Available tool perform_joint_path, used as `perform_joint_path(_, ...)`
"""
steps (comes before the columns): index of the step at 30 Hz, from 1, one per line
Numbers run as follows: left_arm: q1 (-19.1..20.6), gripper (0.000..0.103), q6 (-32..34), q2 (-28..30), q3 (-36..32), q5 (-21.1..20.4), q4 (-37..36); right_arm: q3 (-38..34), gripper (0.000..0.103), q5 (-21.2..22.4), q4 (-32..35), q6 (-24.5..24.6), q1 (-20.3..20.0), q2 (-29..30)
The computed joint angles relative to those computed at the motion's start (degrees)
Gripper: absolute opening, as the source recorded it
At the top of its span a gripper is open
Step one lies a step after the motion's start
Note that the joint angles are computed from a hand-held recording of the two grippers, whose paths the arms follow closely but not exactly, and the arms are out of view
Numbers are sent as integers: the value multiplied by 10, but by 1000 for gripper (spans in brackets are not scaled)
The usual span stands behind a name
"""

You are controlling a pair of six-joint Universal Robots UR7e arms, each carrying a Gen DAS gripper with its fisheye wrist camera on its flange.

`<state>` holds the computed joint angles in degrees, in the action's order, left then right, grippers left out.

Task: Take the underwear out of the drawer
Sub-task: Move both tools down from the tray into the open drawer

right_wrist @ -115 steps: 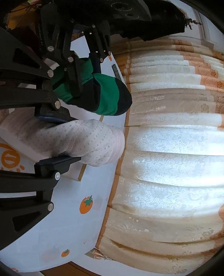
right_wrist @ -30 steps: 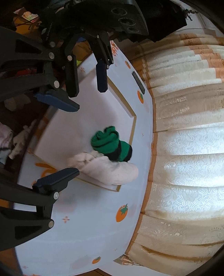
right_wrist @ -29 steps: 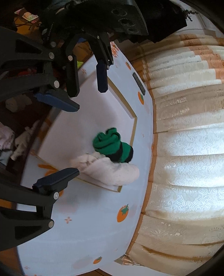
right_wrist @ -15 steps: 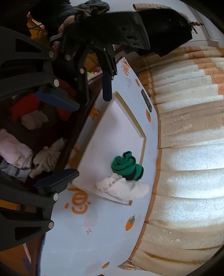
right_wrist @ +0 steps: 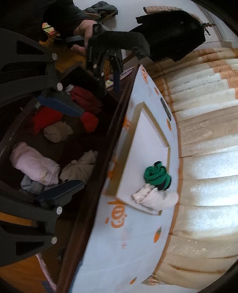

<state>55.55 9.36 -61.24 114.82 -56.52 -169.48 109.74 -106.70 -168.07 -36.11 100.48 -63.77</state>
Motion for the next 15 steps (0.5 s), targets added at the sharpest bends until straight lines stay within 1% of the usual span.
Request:
perform_joint_path(3, 5, 70, -12, -3, 5, 5, 5, 10, 74, 1, -3, 12, -11, 1)
perform_joint_path(8, 10, 70, -28, -1, 14, 6, 15, 23, 74, -13, -24, 18, -25, 15)
perform_joint_path(10, 11, 70, -35, 3, 17, 13, 15, 25, 74, -24, -32, 17, -29, 23)
perform_joint_path(15, 17, 70, -52, 7, 22, 11, 27, 22, 74, -83, -53, 16, -41, 52)
